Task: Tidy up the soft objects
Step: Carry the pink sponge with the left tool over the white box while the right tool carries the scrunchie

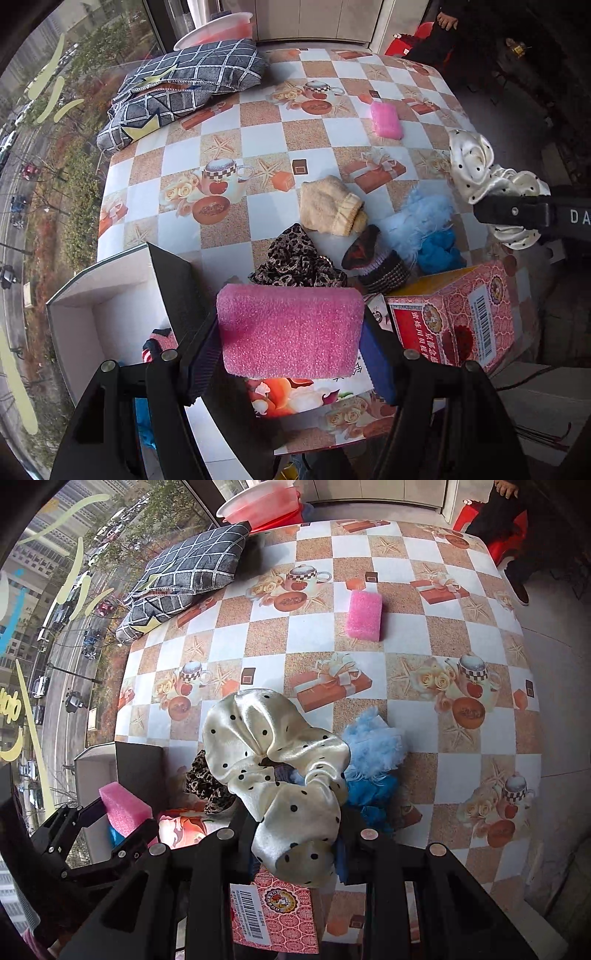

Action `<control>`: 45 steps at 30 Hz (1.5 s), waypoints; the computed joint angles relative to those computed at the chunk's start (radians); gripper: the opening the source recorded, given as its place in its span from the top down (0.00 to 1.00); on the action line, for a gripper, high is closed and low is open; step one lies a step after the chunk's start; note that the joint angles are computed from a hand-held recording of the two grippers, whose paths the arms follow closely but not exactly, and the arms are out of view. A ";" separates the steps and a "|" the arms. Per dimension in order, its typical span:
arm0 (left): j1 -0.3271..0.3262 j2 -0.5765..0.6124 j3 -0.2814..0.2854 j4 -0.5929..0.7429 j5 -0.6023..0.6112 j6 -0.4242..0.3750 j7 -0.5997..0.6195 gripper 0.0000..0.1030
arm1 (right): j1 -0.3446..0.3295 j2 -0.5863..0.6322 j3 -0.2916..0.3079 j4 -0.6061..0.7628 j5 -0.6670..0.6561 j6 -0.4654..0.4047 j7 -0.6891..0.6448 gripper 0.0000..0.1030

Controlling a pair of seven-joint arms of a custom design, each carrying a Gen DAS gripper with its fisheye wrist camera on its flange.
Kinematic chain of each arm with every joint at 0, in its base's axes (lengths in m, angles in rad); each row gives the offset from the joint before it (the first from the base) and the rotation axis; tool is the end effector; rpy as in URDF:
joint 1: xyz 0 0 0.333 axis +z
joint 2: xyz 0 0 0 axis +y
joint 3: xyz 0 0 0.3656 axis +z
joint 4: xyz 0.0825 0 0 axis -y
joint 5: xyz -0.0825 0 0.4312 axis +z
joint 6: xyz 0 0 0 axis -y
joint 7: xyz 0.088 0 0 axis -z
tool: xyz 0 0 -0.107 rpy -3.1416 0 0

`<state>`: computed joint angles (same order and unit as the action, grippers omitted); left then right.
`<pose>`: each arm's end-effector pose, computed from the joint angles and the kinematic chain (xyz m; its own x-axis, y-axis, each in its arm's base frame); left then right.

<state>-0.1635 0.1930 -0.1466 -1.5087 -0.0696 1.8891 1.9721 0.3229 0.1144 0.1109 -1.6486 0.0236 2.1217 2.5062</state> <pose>0.6635 -0.2078 0.6144 -0.6382 -0.7697 0.0162 -0.7548 0.6214 -0.2098 0.6205 0.2841 0.6166 -0.4430 -0.8434 -0.3040 -0.8427 0.5075 -0.1797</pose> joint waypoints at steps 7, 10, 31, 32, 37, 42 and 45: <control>0.034 -0.112 -0.003 -0.108 -0.061 -0.013 0.131 0.30 | 0.044 -0.039 0.019 -0.013 -0.050 -0.014 0.095 0.70; 0.047 -0.151 -0.002 -0.147 -0.076 -0.008 0.168 0.30 | 0.062 -0.044 0.025 -0.008 -0.072 -0.018 0.131 0.70; 0.163 -0.216 0.047 -0.207 -0.089 0.056 0.095 0.30 | 0.172 0.221 0.070 0.373 -0.093 -0.160 0.035 0.70; 0.170 -0.219 0.050 -0.211 -0.085 0.062 0.083 0.30 | 0.177 0.240 0.070 0.401 -0.095 -0.173 0.022 0.70; 0.200 -0.226 0.063 -0.223 -0.074 0.073 0.033 0.30 | 0.210 0.338 0.069 0.557 -0.104 -0.243 -0.045 0.70; 0.224 -0.236 0.072 -0.236 -0.070 0.076 0.004 0.30 | 0.251 0.446 0.057 0.739 -0.113 -0.326 -0.111 0.70; 0.234 -0.241 0.075 -0.243 -0.068 0.078 -0.011 0.30 | 0.278 0.516 0.045 0.858 -0.112 -0.381 -0.149 0.70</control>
